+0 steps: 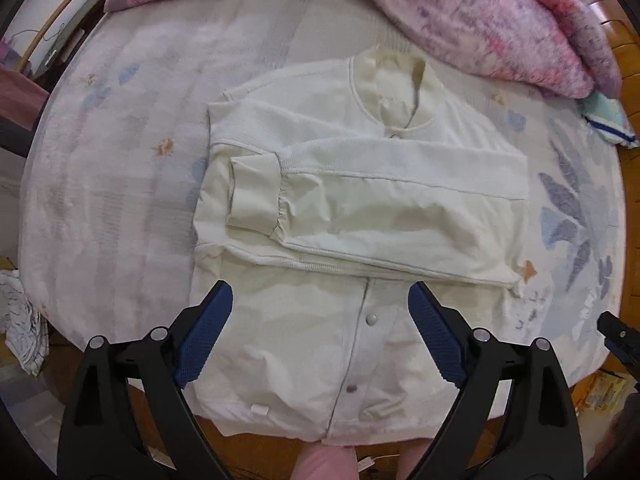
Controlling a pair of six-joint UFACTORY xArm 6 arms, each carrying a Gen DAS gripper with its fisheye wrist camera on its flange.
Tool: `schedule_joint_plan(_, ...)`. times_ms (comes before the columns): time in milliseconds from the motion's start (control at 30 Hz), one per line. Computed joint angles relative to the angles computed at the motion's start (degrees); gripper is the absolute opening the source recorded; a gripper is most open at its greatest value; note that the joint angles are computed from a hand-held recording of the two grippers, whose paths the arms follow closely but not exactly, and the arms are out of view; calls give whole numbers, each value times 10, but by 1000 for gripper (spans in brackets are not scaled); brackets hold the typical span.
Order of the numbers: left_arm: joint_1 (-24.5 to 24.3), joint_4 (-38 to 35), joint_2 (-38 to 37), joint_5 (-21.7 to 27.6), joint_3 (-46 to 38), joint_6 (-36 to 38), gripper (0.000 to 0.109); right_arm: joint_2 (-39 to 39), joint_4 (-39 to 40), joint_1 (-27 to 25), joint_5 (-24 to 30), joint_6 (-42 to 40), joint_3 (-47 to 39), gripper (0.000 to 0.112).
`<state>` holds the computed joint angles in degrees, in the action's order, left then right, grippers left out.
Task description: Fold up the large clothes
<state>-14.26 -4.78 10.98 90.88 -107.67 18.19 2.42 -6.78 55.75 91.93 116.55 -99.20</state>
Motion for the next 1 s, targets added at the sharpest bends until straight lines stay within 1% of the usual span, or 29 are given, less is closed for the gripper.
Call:
schedule_joint_plan(67,13,-9,-12,10,-10,16,90,17,-16,17,22,24,-45,94)
schedule_joint_plan(167,24,-17,-25,19,-15,35,91,48,-36,39,50,55,-113,94)
schedule_joint_plan(233,37,-36,-34,31,-23,41,91,61,-34,43,53,48,-139,94)
schedule_joint_plan(267,42,-46,-37,41,-29,42,91,66,-26,41,47,38,-148,94)
schedule_joint_plan(333,46,-51,-44,47,-31,42,91,74,-30,46,45,38,-166,94)
schedule_joint_plan(400,49,-49,-60,40,-23,40,91,95,-50,57,62,39,-207,94)
schedule_joint_plan(533,48,-43,-82,39,-16,33,91,144,-56,60,105,-9,-294,94)
schedule_joint_plan(600,44,-37,-99,30,-3,31,91,143,-65,61,95,-21,-293,94)
schedule_joint_plan(733,36,-31,-123,32,3,14,91,131,-74,64,80,-30,-277,94)
schedule_joint_plan(833,27,-20,-135,31,7,0,91,110,-78,63,53,-31,-246,94)
schedule_joint_plan(900,21,-7,-139,37,6,-11,91,110,-87,66,57,-35,-250,94)
schedule_joint_plan(1000,14,4,-147,30,9,-13,91,92,-103,69,43,-35,-226,94)
